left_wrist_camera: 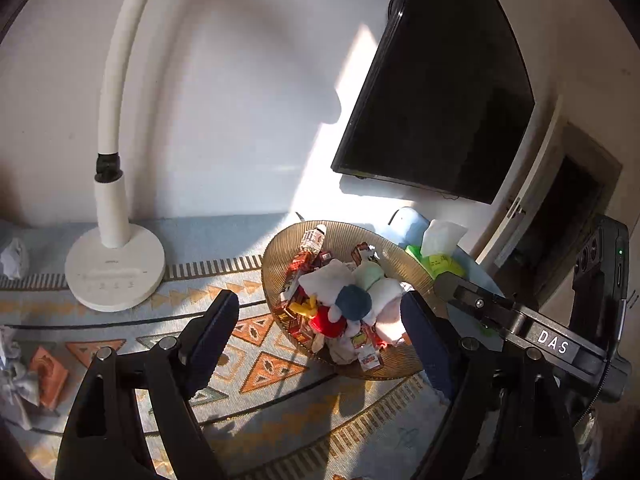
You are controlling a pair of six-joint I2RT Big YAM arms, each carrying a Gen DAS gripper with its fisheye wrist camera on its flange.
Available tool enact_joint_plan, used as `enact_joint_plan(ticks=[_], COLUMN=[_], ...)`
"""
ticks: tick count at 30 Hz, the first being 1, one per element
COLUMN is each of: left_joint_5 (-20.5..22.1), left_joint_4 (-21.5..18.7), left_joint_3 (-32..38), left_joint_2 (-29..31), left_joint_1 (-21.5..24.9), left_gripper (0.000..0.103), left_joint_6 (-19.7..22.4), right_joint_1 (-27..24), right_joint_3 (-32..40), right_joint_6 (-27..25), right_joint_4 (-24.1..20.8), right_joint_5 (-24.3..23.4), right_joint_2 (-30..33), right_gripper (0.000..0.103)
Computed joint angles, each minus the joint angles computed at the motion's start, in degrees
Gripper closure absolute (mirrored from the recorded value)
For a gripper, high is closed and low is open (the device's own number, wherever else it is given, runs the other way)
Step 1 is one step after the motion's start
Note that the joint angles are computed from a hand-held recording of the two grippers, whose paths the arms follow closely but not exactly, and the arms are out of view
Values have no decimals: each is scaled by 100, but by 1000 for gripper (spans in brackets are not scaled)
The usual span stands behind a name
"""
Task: Organize objects
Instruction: 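Open both grippers in the bowl and withdraw over the rug, then move both grippers toward the paper balls near the lamp base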
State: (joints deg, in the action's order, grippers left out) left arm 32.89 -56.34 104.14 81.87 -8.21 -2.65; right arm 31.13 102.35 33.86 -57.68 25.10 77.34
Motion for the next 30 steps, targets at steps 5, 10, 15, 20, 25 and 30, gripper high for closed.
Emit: enact_joint_plan(ticks=[5, 10, 15, 20, 25, 30], left_joint_5=[-10, -513, -551, -940, -816, -506], left_joint_4=[611, 618, 544, 746, 427, 92], left_joint_3=[-987, -1837, -2348, -2709, -2615, -2463], left_joint_2=[-931, -1267, -1257, -1417, -1270, -1099], left_joint_1=[979, 1931, 2365, 2079, 2049, 2134], left_gripper=[10, 7, 8, 8, 7, 7], left_joint_6=[-83, -207, -203, 252, 430, 412], right_joint_1=[737, 939, 1222, 1424, 1215, 1002], right_joint_3=[-10, -216, -275, -388, -519, -576], right_joint_6=[-514, -255, -152, -268, 130, 516], right_joint_4=[239, 264, 189, 188, 212, 163], right_joint_5=[373, -349, -415, 69, -215, -724], right_joint_2=[220, 605, 961, 1060, 1003, 997], right_gripper=[1, 1, 1, 1, 1, 1])
